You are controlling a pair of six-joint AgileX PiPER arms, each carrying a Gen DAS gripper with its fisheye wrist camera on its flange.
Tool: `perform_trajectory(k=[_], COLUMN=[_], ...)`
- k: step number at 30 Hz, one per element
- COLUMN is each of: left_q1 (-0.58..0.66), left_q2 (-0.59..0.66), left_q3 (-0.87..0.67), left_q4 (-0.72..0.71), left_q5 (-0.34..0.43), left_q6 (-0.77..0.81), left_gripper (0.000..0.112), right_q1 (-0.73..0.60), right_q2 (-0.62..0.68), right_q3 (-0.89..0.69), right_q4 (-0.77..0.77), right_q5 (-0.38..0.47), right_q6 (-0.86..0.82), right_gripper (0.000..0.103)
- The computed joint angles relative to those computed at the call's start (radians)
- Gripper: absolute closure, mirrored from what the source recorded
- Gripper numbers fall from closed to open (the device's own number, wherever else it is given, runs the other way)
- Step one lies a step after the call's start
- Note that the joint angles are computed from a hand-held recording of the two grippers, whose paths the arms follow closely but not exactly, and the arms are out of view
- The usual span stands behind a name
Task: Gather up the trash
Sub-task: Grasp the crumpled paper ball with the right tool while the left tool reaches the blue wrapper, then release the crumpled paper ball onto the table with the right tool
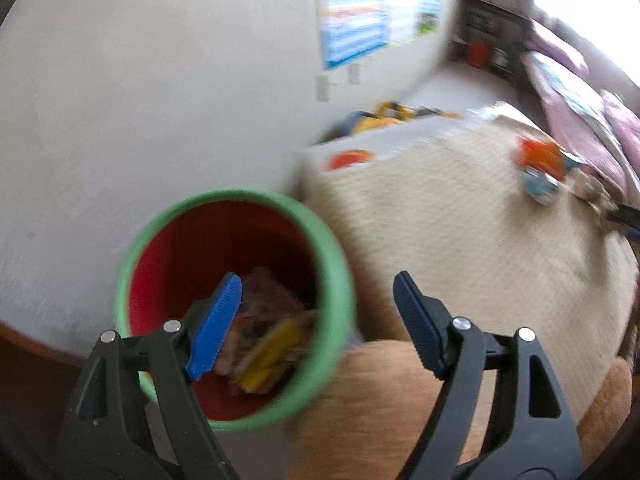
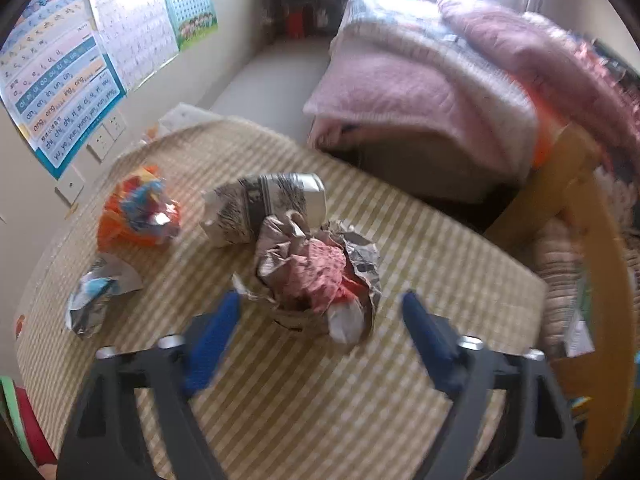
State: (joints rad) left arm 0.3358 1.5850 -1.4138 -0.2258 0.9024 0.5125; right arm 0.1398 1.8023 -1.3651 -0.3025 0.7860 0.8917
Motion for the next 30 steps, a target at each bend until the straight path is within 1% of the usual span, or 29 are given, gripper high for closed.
perform_trajectory(k=[1, 3, 6, 7, 8, 9, 10, 12, 13, 15, 16, 18, 19, 22, 24, 25, 26, 27, 28, 29, 30], left_q1=[-0.041, -0.124, -0.268, -0.313, -0.353, -0.39, -0.435, -0.51, -0.534, -0.587, -0.618, -0.644, -0.659, -0.683, -0.698, -0.701, -0.701, -0.697, -0.697, -0.693, -0.693], left_q2=[-0.006, -0.012, 0.026, 0.05, 0.076, 0.104, 0.148, 0.25, 0.288, 0.378, 0.44, 0.503, 0.552, 0.635, 0.699, 0.73, 0.757, 0.756, 0.759, 0.773, 0.782], left_q3=[0.006, 0.018, -0.008, -0.027, -0.045, -0.066, -0.108, -0.205, -0.243, -0.34, -0.416, -0.511, -0.582, -0.701, -0.794, -0.839, -0.876, -0.874, -0.881, -0.911, -0.933], left_q4=[0.002, 0.01, 0.018, 0.015, 0.023, 0.038, 0.044, 0.043, 0.061, 0.12, 0.171, 0.205, 0.223, 0.278, 0.32, 0.327, 0.327, 0.319, 0.326, 0.303, 0.294], left_q5=[0.009, 0.01, 0.008, 0.004, -0.003, -0.008, 0.001, 0.014, 0.016, 0.021, 0.039, 0.08, 0.104, 0.157, 0.215, 0.246, 0.273, 0.261, 0.261, 0.282, 0.3], left_q6=[-0.006, -0.023, -0.061, -0.073, -0.092, -0.119, -0.144, -0.184, -0.208, -0.28, -0.34, -0.39, -0.412, -0.434, -0.448, -0.448, -0.445, -0.451, -0.46, -0.447, -0.437], left_gripper=[0.037, 0.037, 0.037, 0.035, 0.031, 0.031, 0.031, 0.031, 0.031, 0.031, 0.031, 0.031, 0.031, 0.031, 0.031, 0.033, 0.04, 0.049, 0.055, 0.066, 0.082], right_q1=[-0.011, 0.002, 0.05, 0.093, 0.13, 0.167, 0.241, 0.345, 0.379, 0.41, 0.429, 0.444, 0.44, 0.407, 0.39, 0.388, 0.384, 0.381, 0.378, 0.373, 0.376], right_q2=[-0.026, -0.109, -0.255, -0.332, -0.371, -0.387, -0.436, -0.461, -0.465, -0.454, -0.456, -0.448, -0.45, -0.46, -0.468, -0.472, -0.473, -0.47, -0.466, -0.462, -0.462], right_q3=[0.041, 0.131, 0.278, 0.357, 0.397, 0.416, 0.472, 0.502, 0.508, 0.497, 0.495, 0.493, 0.505, 0.548, 0.569, 0.575, 0.579, 0.579, 0.577, 0.577, 0.576], right_q4=[0.025, 0.026, -0.007, -0.004, -0.005, -0.018, -0.051, -0.11, -0.118, -0.129, -0.162, -0.2, -0.203, -0.155, -0.145, -0.144, -0.139, -0.126, -0.117, -0.111, -0.114], right_q5=[-0.045, -0.106, -0.173, -0.202, -0.211, -0.217, -0.222, -0.205, -0.199, -0.182, -0.165, -0.164, -0.176, -0.235, -0.263, -0.271, -0.278, -0.284, -0.287, -0.294, -0.294], right_q6=[-0.01, 0.014, 0.098, 0.134, 0.165, 0.203, 0.281, 0.377, 0.388, 0.385, 0.409, 0.451, 0.457, 0.432, 0.425, 0.426, 0.419, 0.403, 0.39, 0.378, 0.379], right_gripper=[0.063, 0.065, 0.065, 0.065, 0.064, 0.064, 0.064, 0.064, 0.063, 0.063, 0.062, 0.061, 0.061, 0.061, 0.061, 0.061, 0.061, 0.061, 0.061, 0.061, 0.061])
